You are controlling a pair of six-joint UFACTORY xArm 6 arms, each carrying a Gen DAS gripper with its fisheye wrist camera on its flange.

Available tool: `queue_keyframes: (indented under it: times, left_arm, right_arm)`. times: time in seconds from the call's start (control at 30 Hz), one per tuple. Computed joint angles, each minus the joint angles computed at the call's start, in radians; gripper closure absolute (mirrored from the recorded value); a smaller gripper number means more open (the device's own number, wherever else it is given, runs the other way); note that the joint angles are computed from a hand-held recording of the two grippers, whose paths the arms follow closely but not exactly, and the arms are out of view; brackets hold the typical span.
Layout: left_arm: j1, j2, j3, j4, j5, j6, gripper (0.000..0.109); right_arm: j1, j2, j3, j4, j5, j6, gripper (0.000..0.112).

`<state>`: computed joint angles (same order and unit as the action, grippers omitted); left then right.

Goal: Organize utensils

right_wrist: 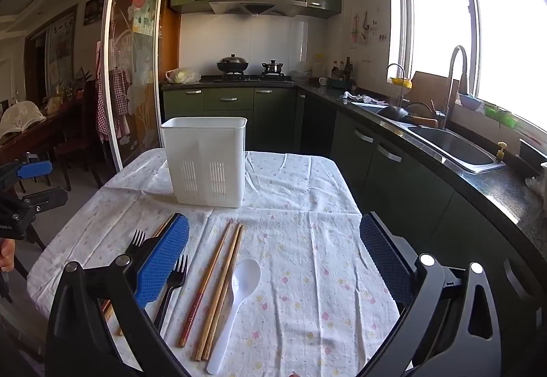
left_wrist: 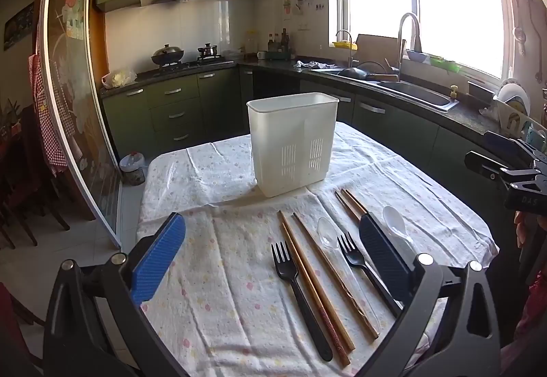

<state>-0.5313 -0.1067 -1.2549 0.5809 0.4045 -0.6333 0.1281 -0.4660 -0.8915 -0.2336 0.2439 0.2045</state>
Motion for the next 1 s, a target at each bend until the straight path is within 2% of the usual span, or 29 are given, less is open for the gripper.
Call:
queue_keyframes:
  times: [1.0]
  left_arm:
    - [0.000,-0.001,0.000,-0.007,0.001,0.000,0.012]
  right_arm:
    - [0.002,0.004,-0.001,0.005,0.000,-0.002,0.014]
